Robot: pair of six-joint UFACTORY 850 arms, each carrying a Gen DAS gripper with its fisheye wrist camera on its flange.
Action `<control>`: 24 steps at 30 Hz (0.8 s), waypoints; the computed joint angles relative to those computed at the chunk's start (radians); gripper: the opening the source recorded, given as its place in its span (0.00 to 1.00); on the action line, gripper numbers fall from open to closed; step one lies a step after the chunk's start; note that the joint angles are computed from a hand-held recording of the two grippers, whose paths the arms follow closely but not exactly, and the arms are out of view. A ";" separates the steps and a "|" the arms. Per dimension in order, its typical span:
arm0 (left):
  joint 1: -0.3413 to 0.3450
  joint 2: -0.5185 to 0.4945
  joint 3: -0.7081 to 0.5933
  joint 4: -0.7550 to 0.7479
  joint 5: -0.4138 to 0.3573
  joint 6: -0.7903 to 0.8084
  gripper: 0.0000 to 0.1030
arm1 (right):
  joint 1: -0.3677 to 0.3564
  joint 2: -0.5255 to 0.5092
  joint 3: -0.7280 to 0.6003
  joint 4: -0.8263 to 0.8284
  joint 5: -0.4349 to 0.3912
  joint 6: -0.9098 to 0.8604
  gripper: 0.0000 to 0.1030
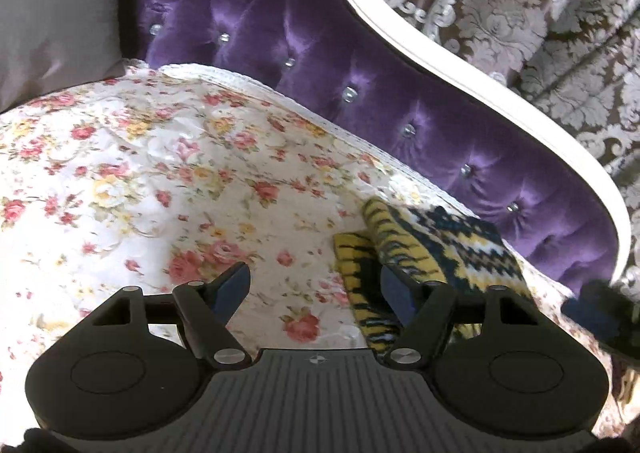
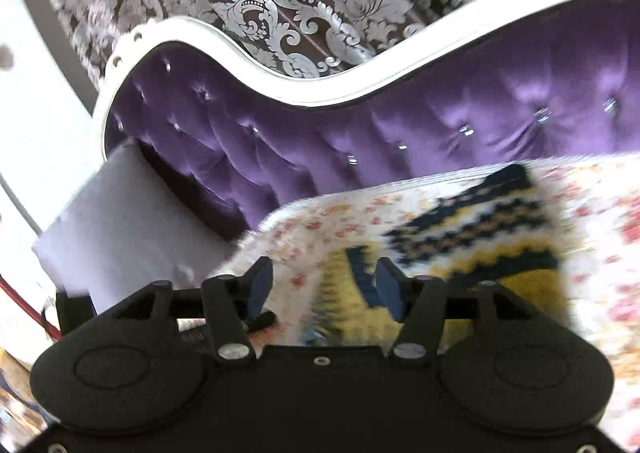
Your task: Fold small clothes
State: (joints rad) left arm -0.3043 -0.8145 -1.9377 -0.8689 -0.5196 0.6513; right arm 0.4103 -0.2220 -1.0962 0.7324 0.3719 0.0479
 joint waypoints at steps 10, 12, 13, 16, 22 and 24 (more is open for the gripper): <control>-0.039 0.017 0.042 -0.177 -0.048 0.292 0.69 | 0.178 0.055 0.137 0.433 0.180 -0.723 0.91; -0.052 -0.001 0.013 -0.093 -0.063 0.219 0.69 | 0.217 0.051 0.146 0.489 0.243 -0.827 0.94; -0.057 -0.011 -0.001 -0.051 -0.071 0.176 0.69 | 0.235 0.044 0.143 0.525 0.271 -0.911 0.94; -0.061 -0.015 -0.006 -0.034 -0.078 0.155 0.69 | 0.261 0.005 0.110 0.607 0.331 -1.098 0.92; -0.054 -0.026 -0.024 -0.020 -0.068 0.114 0.69 | 0.250 -0.086 0.018 0.564 0.315 -1.307 0.68; -0.050 -0.039 -0.045 -0.011 -0.075 0.092 0.69 | 0.242 -0.126 -0.023 0.582 0.316 -1.395 0.53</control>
State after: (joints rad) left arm -0.3544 -0.8535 -1.9823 -0.8800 -0.5944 0.7430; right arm 0.6527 -0.3476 -1.1193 1.3143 0.6878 -1.3472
